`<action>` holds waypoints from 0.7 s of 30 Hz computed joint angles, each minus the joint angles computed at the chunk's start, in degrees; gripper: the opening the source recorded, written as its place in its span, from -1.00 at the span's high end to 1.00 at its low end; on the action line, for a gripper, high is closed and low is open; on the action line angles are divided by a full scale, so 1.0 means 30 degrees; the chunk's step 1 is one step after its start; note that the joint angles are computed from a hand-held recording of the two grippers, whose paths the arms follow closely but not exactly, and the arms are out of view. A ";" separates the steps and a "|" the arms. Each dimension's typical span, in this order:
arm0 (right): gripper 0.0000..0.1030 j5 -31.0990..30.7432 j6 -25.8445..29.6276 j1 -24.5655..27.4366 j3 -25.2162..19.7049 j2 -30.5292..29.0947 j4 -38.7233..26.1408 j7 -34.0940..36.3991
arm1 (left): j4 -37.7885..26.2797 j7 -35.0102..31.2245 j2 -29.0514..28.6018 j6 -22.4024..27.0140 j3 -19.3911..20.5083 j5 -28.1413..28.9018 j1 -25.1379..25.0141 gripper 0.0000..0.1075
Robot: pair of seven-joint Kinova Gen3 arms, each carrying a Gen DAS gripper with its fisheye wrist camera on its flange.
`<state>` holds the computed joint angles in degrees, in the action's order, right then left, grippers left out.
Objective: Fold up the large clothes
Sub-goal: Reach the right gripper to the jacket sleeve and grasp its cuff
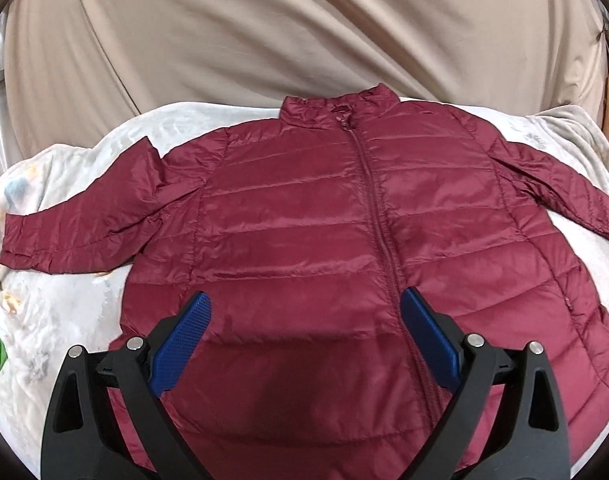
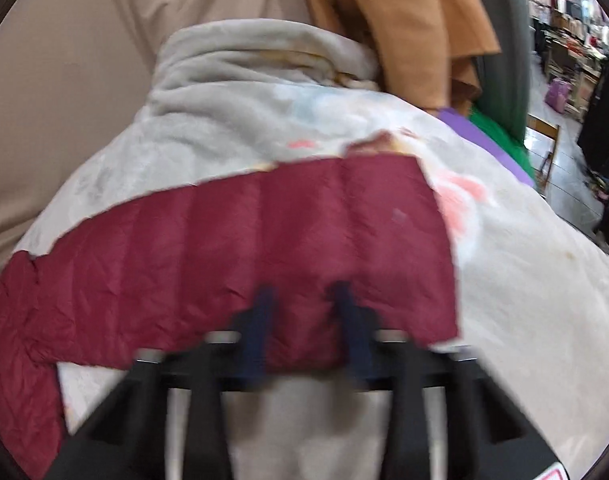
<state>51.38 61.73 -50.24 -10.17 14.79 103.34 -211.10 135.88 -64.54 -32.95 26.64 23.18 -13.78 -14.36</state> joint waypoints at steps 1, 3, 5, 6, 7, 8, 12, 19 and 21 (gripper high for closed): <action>0.99 0.0442 0.0291 -0.0111 -0.0099 0.0089 -0.0449 0.0062 | 0.0002 -0.0034 0.0048 -0.0035 -0.0054 -0.0068 -0.0106 -0.73; 0.99 0.1535 0.1325 -0.0590 -0.0231 0.0470 -0.2051 0.0803 | -0.0043 -0.0192 0.0189 -0.0101 -0.0372 -0.0215 -0.0237 -0.73; 0.99 0.2778 0.1576 -0.1425 0.0105 0.0948 -0.3801 0.2105 | -0.0088 -0.0349 0.0215 -0.0132 -0.0812 -0.0260 -0.0232 -0.73; 0.99 0.3538 0.1298 -0.1871 0.0258 0.1175 -0.4685 0.2881 | -0.0128 -0.0449 0.0212 -0.0166 -0.1113 -0.0260 -0.0206 -0.73; 0.99 0.3988 0.1331 -0.1962 0.0171 0.1559 -0.5568 0.3561 | -0.0161 -0.0512 0.0174 -0.0168 -0.1325 -0.0240 -0.0210 -0.73; 1.00 0.4446 0.1180 -0.2373 0.0306 0.1855 -0.6453 0.4338 | -0.0212 -0.0604 0.0143 -0.0149 -0.1574 -0.0204 -0.0175 -0.73; 0.92 0.3968 0.3321 -0.3496 0.1122 0.3358 -0.9417 0.6262 | -0.0127 -0.1415 -0.0450 -0.0054 -0.3281 0.0056 0.0394 -0.73; -0.24 -0.0046 0.7263 -0.2895 0.1976 0.3267 -0.5167 0.3498 | 0.0447 -0.2931 -0.0267 -0.0421 -0.4711 0.0373 0.0287 -0.74; -0.29 -0.0979 0.7207 -0.1853 0.1108 0.2744 -0.3405 0.1987 | 0.0501 -0.3025 -0.0036 -0.0636 -0.4475 0.0541 0.0127 -0.74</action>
<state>48.44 83.35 -55.80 -6.84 23.02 93.13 -205.14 137.38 -73.62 -33.06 24.73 9.76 -12.16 -13.98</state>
